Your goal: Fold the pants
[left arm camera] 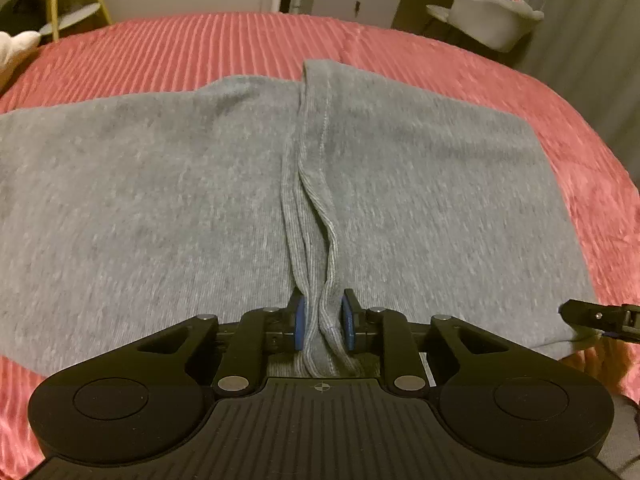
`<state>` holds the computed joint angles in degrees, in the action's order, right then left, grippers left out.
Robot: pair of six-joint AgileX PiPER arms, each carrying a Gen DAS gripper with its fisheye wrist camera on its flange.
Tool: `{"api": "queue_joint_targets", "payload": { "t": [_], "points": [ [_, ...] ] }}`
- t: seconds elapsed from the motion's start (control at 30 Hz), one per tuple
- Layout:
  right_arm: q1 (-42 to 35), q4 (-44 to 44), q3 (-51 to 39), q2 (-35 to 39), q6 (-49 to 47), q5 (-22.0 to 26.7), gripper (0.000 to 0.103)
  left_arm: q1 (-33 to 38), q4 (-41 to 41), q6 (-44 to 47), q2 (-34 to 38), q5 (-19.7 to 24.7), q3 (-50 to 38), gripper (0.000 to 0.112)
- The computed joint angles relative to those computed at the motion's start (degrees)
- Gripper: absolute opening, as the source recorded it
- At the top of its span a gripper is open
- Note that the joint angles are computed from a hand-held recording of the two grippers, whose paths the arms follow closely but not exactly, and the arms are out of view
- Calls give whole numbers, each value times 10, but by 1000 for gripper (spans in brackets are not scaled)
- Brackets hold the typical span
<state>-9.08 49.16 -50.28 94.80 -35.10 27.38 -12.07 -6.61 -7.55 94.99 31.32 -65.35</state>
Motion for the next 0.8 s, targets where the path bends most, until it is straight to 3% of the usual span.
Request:
{"api": "queue_joint_targets", "payload": {
  "t": [0.2,0.37,0.47,0.6,0.67,0.8],
  "points": [
    [2,-17,-1,-1,11,-6,84,-11,36,-29,-6,-16,10,19],
    [4,-29,4,-8,23,-19,85,13,-17,4,-24,-23,32,18],
    [13,-44,13,-18,37,-40,86,45,-94,51,-32,-19,41,19],
    [18,-62,11,-19,50,-47,86,72,-140,65,-42,-18,56,35],
    [18,-59,11,-18,47,-46,86,75,-143,60,-48,-23,63,38],
    [18,-54,13,-19,40,-48,86,58,-62,-30,-60,-39,71,52]
  ]
}}
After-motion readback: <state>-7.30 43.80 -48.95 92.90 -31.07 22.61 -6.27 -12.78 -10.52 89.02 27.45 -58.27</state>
